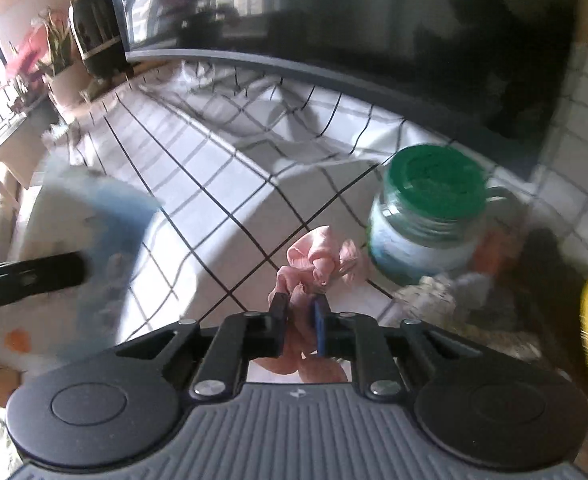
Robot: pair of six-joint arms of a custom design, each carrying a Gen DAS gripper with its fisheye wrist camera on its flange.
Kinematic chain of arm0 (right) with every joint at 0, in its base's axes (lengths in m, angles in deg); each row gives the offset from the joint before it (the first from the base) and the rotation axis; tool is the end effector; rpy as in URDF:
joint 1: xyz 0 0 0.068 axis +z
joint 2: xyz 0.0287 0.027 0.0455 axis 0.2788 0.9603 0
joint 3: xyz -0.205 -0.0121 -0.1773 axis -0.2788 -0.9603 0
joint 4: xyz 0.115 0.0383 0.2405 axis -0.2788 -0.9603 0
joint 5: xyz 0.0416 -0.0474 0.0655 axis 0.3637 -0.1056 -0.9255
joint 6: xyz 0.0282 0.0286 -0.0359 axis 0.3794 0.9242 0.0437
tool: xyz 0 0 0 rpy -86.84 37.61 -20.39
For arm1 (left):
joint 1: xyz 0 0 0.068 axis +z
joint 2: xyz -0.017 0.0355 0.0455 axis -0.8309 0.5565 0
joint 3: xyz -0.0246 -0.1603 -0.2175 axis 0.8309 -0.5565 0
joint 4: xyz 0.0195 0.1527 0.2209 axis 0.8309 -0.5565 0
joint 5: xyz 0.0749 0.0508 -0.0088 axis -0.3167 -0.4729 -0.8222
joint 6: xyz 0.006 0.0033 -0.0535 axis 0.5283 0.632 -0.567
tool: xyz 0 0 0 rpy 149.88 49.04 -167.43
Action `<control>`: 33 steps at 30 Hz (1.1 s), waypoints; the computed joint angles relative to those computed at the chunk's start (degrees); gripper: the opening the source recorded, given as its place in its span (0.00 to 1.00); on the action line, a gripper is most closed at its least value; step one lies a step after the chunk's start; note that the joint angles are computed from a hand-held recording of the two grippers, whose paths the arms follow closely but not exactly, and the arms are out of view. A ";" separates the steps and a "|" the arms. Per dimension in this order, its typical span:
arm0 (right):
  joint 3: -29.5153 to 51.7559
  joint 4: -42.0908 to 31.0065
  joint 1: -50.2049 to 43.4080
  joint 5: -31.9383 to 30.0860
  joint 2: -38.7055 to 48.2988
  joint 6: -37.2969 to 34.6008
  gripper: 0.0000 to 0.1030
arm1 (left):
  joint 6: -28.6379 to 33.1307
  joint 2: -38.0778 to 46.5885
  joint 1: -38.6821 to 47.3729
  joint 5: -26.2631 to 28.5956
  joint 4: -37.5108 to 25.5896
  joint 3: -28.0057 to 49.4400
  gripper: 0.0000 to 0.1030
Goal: Organize soft objects
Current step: 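Carry the white tube and pink scrunchie into the pink box and open both grippers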
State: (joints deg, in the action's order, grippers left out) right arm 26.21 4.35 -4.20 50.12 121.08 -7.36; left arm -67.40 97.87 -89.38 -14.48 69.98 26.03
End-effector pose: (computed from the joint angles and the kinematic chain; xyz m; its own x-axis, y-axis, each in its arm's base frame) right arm 0.2296 -0.0644 0.1546 -0.7515 -0.2648 -0.6042 -0.4511 0.8746 0.1778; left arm 0.1413 -0.0856 0.1618 -0.6578 -0.3336 -0.6753 0.0040 0.8950 -0.4461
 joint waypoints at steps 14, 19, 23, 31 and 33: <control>28.95 -34.04 -34.76 -24.87 0.32 -21.11 0.12 | 8.26 25.29 -8.06 -1.21 15.49 19.88 0.16; 40.86 -37.03 -44.68 -28.59 8.07 -24.16 0.12 | 8.53 33.72 -14.05 -1.42 18.88 28.29 0.16; 48.69 -34.99 -50.79 -27.75 15.76 -23.02 0.12 | 8.86 42.48 -19.45 -0.74 20.26 36.28 0.16; 61.71 -30.98 -58.52 -23.43 30.70 -19.51 0.12 | 7.64 62.23 -28.02 4.04 17.09 57.13 0.16; 65.28 -31.65 -59.49 -22.67 34.03 -19.19 0.12 | 7.20 67.17 -29.45 5.46 15.82 62.63 0.16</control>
